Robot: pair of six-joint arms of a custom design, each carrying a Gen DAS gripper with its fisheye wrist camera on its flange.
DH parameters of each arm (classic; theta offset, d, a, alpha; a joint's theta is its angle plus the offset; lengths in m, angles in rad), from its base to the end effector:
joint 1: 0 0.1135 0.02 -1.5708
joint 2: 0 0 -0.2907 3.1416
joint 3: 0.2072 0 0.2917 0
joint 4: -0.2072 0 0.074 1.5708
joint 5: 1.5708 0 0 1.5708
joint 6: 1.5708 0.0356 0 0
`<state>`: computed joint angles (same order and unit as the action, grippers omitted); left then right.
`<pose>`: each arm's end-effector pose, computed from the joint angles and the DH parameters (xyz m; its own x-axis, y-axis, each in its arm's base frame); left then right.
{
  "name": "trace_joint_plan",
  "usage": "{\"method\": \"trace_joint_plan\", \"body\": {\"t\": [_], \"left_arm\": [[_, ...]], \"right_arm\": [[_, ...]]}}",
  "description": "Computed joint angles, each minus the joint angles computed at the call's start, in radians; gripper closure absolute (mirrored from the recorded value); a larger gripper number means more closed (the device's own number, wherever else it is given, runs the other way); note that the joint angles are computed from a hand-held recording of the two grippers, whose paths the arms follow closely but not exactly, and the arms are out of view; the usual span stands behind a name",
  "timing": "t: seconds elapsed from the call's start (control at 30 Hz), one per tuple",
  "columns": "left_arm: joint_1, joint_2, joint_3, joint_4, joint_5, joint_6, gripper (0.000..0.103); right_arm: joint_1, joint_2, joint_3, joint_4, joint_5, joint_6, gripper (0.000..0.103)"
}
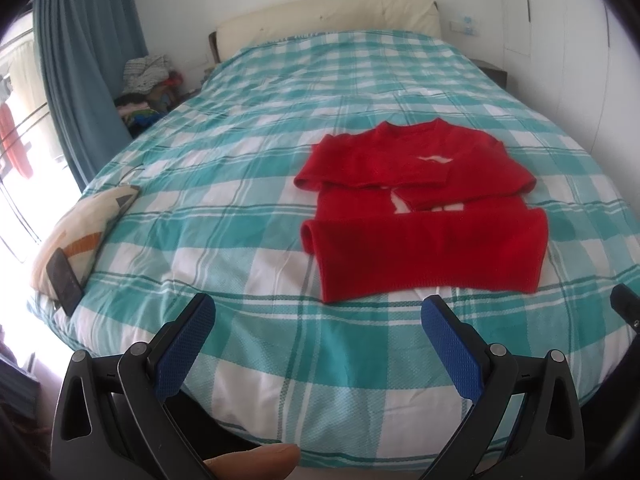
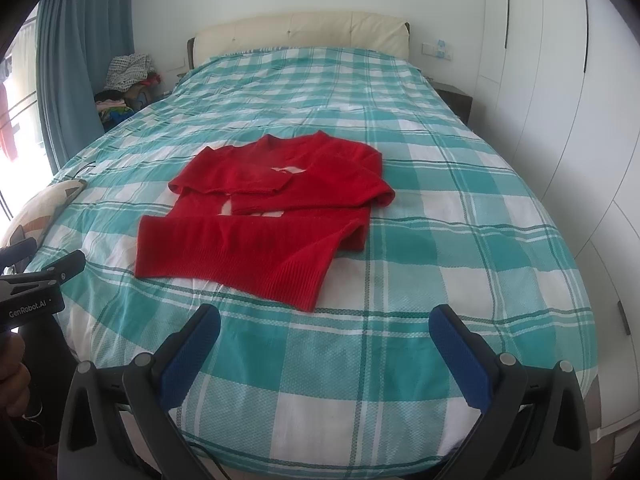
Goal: Fold small clothes
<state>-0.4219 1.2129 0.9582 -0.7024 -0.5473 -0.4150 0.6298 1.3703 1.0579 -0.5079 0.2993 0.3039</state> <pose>0.2536 -0.0935 0.2866 -0.7133 -0.0572 -0.6985 -0.2309 0.9602 0.1571 0.2695 0.1834 0.2887 -0.6837 -0.1445 -0.7153 -0.2051 0.9787 -0.0017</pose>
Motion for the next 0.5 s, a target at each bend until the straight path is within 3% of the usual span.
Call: {"method": "trace_joint_plan", "body": {"t": [0.23,0.5], "left_arm": [[-0.035,-0.04,-0.032,0.08,-0.061,0.04,0.0],[-0.011,-0.004,-0.01,0.054,0.001,0.046,0.0]], "right_arm": [[-0.008,-0.004,0.006,-0.007,-0.001,-0.001,0.0],[-0.017,-0.006,0.008,-0.01,-0.013,-0.004,0.0]]}}
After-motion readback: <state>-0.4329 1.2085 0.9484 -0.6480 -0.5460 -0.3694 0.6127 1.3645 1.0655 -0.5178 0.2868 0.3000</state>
